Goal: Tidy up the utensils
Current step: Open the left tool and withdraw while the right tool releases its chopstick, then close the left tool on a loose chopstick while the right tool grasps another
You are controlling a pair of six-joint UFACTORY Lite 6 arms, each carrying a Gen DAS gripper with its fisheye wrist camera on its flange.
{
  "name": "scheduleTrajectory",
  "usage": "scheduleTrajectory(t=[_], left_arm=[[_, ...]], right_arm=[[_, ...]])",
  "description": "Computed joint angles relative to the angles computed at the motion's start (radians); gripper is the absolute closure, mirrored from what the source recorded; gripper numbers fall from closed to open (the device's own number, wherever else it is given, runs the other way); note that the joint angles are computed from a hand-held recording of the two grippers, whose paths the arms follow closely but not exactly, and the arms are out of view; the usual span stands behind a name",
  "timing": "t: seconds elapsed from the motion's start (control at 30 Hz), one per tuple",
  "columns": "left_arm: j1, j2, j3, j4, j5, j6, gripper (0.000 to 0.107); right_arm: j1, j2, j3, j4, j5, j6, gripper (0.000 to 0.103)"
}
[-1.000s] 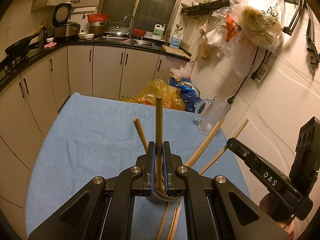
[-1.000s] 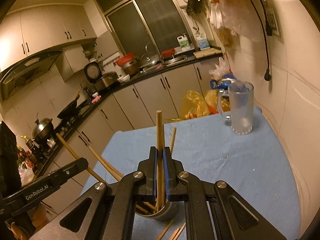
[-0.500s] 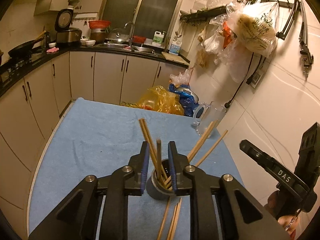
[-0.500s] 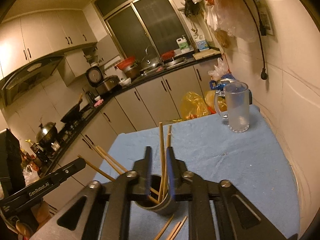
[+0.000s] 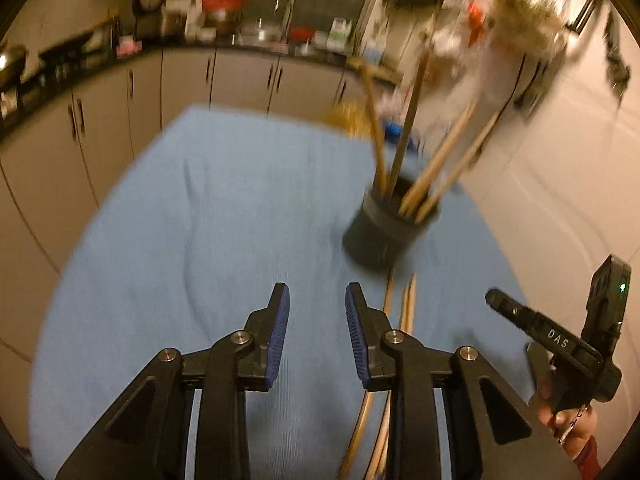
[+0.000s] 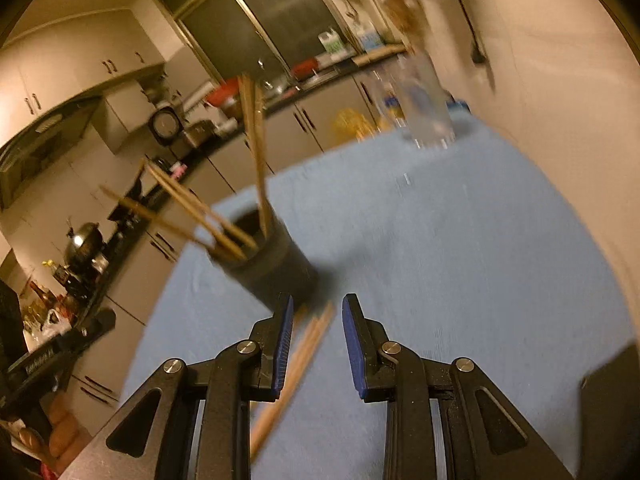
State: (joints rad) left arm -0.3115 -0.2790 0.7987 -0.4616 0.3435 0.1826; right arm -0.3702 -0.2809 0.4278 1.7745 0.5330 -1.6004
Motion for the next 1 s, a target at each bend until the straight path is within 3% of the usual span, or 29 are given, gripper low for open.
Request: scheduleTrajectory(t=[0.1, 0.23, 0.33, 0.57, 0.73, 0.9, 1.0], left_arm=[[-0.027, 0.066, -0.015, -0.072, 0.021, 0.086, 0.079], [-0.074, 0.161, 0.041, -0.046, 0.039, 0.073, 0.079], [-0.121, 0.270, 0.121, 0.056, 0.035, -0.032, 0.079], [-0.185, 0.447, 0.278, 0.078, 0.069, -0.032, 0.080], [-0.226, 0.574, 0.417, 0.228, 0.095, -0.157, 0.080], [-0.252, 0.562, 0.402, 0.451, 0.095, -0.395, 0.097], [-0.225, 0.476, 0.302, 0.524, 0.084, -0.486, 0.097]], right_arm=[[0.054, 0.044, -0.068, 0.132, -0.016, -0.137, 0.076], [0.060, 0.044, -0.103, 0.152, -0.004, -0.176, 0.076], [0.027, 0.022, -0.111, 0.115, 0.006, -0.152, 0.076], [-0.046, 0.007, -0.108, 0.009, 0.041, -0.075, 0.076], [-0.061, 0.032, -0.100, -0.006, 0.061, -0.064, 0.076], [-0.030, 0.054, -0.071, -0.025, 0.045, -0.036, 0.076], [0.031, 0.080, -0.028, -0.052, 0.005, 0.010, 0.076]])
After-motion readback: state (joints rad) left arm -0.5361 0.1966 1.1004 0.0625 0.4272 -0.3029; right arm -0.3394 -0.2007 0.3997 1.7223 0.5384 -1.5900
